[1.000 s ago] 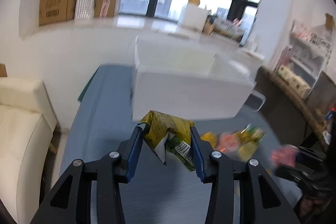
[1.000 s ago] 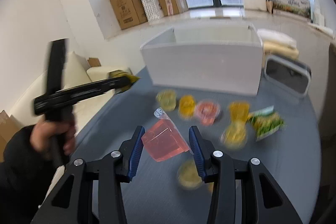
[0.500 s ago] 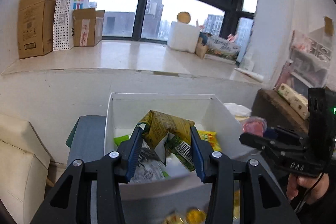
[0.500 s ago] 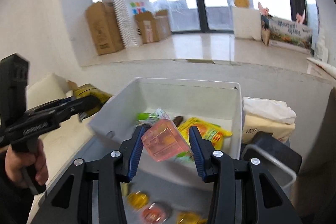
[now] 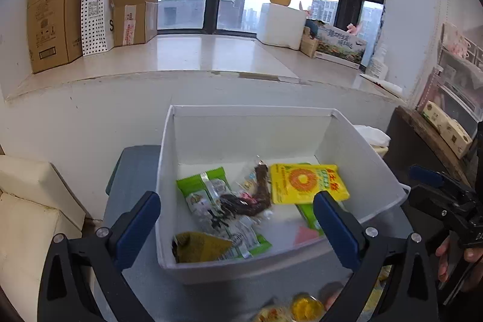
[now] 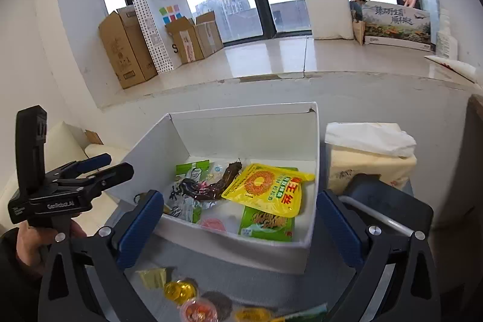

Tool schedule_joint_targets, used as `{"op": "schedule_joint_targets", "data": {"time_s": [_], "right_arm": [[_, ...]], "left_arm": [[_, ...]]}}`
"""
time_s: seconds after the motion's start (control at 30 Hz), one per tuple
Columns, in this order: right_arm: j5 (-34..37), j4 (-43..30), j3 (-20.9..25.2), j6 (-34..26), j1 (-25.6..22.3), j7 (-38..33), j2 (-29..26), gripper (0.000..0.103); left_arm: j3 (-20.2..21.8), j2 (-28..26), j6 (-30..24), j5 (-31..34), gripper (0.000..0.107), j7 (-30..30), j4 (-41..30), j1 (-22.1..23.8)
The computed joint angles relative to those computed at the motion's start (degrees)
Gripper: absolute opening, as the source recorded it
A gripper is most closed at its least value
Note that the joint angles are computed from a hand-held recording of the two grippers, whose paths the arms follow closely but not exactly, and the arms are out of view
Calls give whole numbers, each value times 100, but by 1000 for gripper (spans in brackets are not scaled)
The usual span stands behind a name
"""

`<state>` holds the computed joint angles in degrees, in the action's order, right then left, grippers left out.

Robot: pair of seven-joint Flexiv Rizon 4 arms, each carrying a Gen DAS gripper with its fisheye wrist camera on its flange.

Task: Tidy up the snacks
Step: 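Withdraw both tools from the box toward the jelly cups, then grasp the green garlic pea snack packet with the right tool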

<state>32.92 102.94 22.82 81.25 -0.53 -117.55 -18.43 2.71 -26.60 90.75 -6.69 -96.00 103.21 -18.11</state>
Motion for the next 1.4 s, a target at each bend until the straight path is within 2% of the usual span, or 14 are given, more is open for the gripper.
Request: {"op": "schedule_joint_targets", "data": {"time_s": [0.03,0.13,0.17,0.3,0.4,0.47,0.6,0.67,0.73,0.83,0.97,1.13,1.2,1.4], "right_arm": [[110,73,76,64,-65,-84,78,103],[822,81,421,-106,-461,-659,328,103],[1228,65,567,-307,-670,-989,461,103],[1835,332,509,-397,-724,-1457,944,103],[2072,619,367,-385,-651,-1692,1300,103],[2325,821,262,-547,-645,-1924,1563,103],[2498,1355,27,-671,-480,-2092,2003,103],[2363,1718,-11,-420,-345,-1966,2135,103],[2336,2048,-55,-165,-209,-1927,2216,103],[2539,2361,-262,-235,-49,-1879,2211,103],[2722,2414,-606,-167,234,-2105,1816,103],[2060,2158,-991,36,575,-1674,1214,103],[1606,2087,-1045,258,652,-1271,956,103],[494,1914,-1133,549,750,-372,466,103]], "left_arm": [[-115,110,74,-183,103,179,177,27],[105,337,55,89,103,-175,355,-199],[-101,437,186,44,103,-111,520,-73],[-179,776,296,106,103,-127,984,-173],[166,999,473,349,103,-346,1325,-643],[49,1171,628,324,103,-389,1624,-675],[701,1351,892,521,103,-866,2027,-1498],[726,1424,1017,494,103,-902,2245,-1646],[1099,1426,1100,443,103,-1037,2385,-2108],[1228,1435,1170,188,103,-938,2606,-2433],[726,1467,1215,-20,103,-738,2843,-2114],[782,1485,1376,-388,103,-573,3004,-2303],[1017,1460,1401,-638,103,-421,3029,-2602],[578,1497,1467,-979,103,-188,3171,-2244]]}}
